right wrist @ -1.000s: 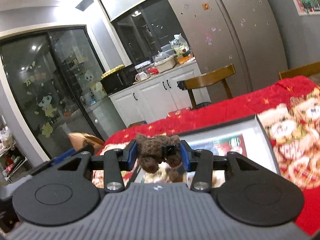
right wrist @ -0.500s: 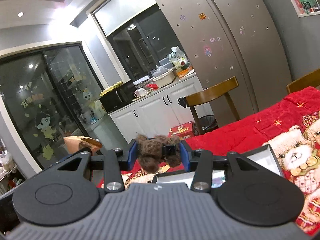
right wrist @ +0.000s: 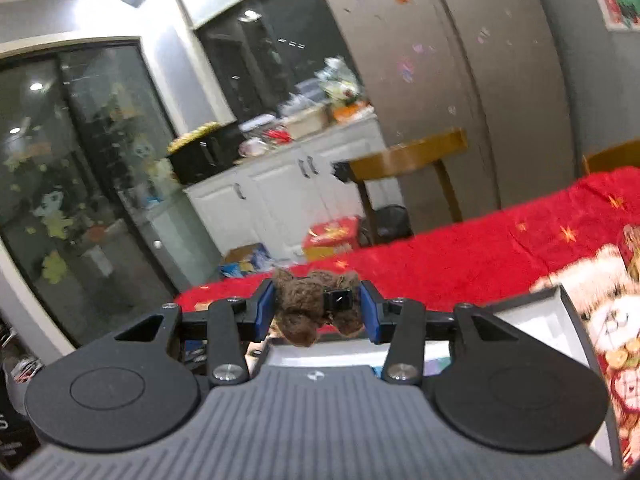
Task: Organize objects
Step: 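Carry packet over box with left tool while right tool lowers keychain into box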
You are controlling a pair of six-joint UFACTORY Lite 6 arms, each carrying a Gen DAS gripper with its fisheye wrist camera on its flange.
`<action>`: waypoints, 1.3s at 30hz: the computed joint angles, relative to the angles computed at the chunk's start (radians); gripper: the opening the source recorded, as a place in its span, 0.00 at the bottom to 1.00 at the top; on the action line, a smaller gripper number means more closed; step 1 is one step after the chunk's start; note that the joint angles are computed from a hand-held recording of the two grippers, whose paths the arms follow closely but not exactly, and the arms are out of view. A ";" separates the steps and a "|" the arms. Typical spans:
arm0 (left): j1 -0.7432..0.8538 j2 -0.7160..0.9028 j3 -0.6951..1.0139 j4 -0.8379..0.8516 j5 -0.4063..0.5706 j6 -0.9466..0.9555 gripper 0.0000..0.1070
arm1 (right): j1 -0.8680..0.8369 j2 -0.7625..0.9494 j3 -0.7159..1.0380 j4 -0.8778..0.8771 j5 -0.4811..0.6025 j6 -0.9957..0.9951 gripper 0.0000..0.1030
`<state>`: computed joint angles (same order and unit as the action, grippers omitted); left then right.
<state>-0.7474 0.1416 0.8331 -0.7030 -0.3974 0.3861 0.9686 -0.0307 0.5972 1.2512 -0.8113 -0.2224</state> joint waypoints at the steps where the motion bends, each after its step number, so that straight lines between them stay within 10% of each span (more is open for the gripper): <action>1: 0.004 0.024 0.008 0.018 0.002 -0.014 0.40 | -0.015 0.009 -0.010 -0.010 0.012 0.020 0.47; 39: 0.051 0.340 0.176 0.181 0.075 -0.159 0.40 | -0.173 0.297 0.103 -0.118 0.209 0.057 0.48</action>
